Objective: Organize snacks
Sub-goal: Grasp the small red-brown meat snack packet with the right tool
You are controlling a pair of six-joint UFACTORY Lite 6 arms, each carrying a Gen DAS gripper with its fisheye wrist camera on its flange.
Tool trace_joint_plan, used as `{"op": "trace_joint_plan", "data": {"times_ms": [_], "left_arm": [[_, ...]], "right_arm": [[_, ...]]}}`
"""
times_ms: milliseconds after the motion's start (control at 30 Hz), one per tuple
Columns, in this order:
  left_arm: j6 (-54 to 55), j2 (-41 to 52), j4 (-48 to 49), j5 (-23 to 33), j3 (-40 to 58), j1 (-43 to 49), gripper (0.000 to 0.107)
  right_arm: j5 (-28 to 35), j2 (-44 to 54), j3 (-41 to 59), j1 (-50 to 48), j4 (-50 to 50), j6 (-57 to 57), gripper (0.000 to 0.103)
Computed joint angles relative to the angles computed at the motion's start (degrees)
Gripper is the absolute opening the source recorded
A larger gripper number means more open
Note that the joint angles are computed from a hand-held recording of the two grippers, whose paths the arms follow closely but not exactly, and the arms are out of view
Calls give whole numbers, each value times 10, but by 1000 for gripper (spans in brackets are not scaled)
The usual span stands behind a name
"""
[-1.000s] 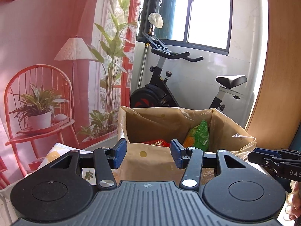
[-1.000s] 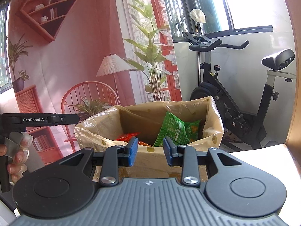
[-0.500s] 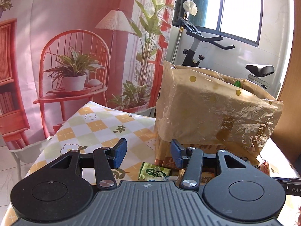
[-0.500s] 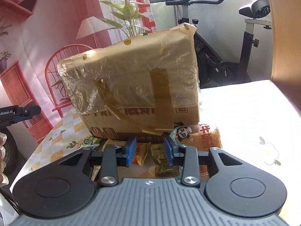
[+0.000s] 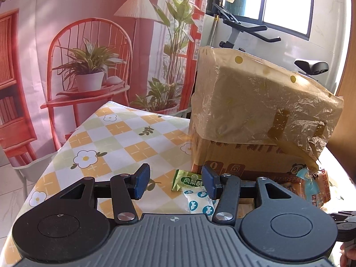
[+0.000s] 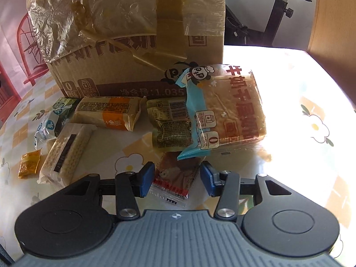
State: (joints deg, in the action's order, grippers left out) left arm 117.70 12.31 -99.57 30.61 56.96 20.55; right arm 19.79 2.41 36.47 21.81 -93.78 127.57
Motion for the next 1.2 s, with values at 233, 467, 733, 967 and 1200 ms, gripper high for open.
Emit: {"op": "trace_joint_plan", "data": {"times_ms": [233, 467, 733, 967, 1200], "left_arm": [[8, 16, 20, -1, -6, 10, 54], [4, 26, 36, -2, -7, 17, 54], [5, 24, 40, -4, -15, 16, 54], [-3, 38, 66, -1, -10, 19, 54], [-1, 67, 96, -1, 2, 17, 53]], "right_arm": [[22, 41, 32, 17, -2, 3, 66], [-4, 59, 41, 47, -117, 83, 65], [-3, 75, 52, 61, -147, 88, 64], [20, 64, 23, 64, -230, 159, 45], [53, 87, 15, 65, -403, 305, 42]]}}
